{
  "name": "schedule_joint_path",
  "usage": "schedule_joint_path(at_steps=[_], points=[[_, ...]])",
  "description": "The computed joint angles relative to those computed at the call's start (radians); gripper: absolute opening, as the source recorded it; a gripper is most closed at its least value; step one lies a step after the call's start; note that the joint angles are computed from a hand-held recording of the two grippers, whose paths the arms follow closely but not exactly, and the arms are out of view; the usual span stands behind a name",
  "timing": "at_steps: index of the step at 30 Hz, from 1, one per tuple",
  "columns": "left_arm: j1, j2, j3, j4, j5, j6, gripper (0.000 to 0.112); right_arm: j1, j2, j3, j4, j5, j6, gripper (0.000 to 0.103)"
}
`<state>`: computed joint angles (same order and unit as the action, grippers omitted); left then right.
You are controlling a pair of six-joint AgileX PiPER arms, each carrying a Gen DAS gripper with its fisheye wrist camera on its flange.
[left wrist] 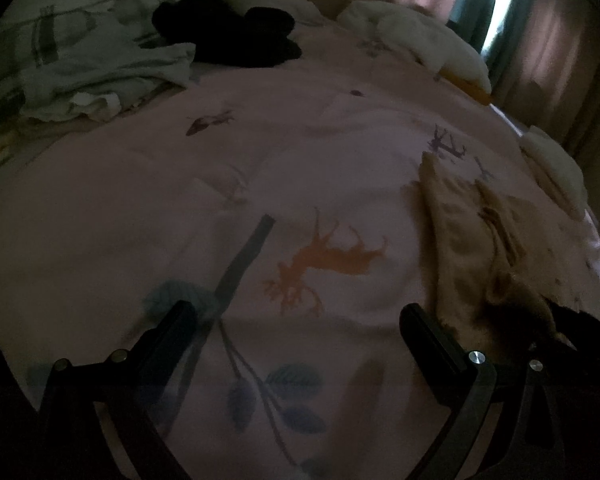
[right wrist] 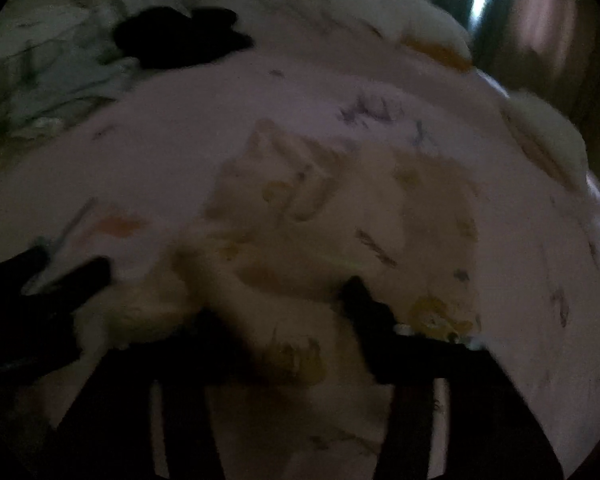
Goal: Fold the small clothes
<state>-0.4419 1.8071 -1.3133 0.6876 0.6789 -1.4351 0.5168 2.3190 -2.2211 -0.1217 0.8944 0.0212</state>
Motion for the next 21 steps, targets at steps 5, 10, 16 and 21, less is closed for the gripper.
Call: schedule_joint_path(at_steps=[5,10,16,21], points=[[-0.010,0.017,-0.024,0.008,0.041,0.009,0.101,-0.124,0.009,-0.058,0.347,0.021,-0.025,0.013],[-0.010,0.022,-0.033,0.013,0.045,-0.018,0.101,-0.222,-0.042,0.020,0.827,-0.030,-0.263,0.012],[-0.001,0.007,-0.004,0.018,0.010,-0.053,0.101,-0.099,-0.021,0.026,0.579,0.024,-0.313,0.017],[-0.014,0.028,-0.029,0.030,0.060,-0.014,0.101,-0.096,-0.009,0.037,0.598,0.042,-0.334,0.041]])
